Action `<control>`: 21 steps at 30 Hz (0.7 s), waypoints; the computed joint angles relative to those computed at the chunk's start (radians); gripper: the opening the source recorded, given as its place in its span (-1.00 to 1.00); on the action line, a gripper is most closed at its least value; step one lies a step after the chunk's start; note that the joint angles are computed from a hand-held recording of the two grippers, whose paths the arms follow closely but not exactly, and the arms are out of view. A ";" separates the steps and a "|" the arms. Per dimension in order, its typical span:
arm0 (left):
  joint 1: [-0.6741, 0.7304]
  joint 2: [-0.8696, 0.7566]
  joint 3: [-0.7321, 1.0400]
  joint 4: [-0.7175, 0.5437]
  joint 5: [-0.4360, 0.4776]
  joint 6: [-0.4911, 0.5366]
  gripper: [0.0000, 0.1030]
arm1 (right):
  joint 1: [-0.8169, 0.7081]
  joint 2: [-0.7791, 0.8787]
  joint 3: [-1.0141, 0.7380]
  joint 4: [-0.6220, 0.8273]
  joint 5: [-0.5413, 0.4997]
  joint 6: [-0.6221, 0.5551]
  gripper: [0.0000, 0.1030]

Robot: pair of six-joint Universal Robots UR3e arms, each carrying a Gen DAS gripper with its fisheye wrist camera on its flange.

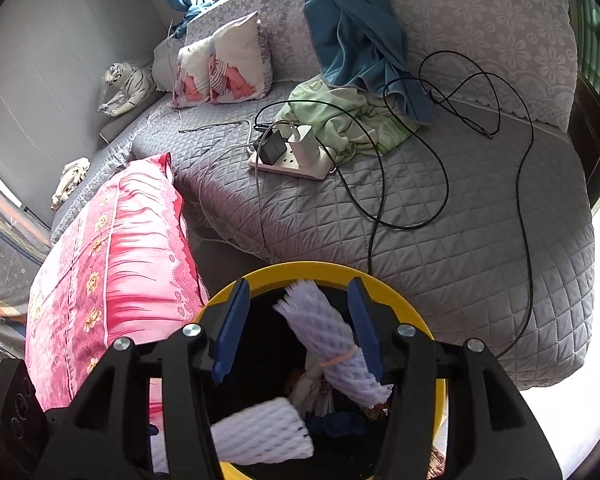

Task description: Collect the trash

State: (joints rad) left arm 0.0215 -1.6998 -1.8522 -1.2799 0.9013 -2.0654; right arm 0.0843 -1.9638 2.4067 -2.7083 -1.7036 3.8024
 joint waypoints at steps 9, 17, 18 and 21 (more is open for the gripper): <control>0.144 0.077 -0.033 -0.033 -0.083 0.066 0.48 | 0.057 0.054 -0.077 0.039 -0.052 0.030 -0.03; 0.493 0.196 -0.072 -0.130 -0.193 0.205 0.79 | 0.310 0.388 -0.390 0.050 -0.256 0.102 0.37; 0.545 0.207 -0.070 -0.152 -0.210 0.222 0.84 | 0.337 0.435 -0.434 0.039 -0.278 0.105 0.51; 0.684 0.229 -0.071 -0.153 -0.253 0.237 0.84 | 0.410 0.574 -0.558 -0.016 -0.331 0.126 0.75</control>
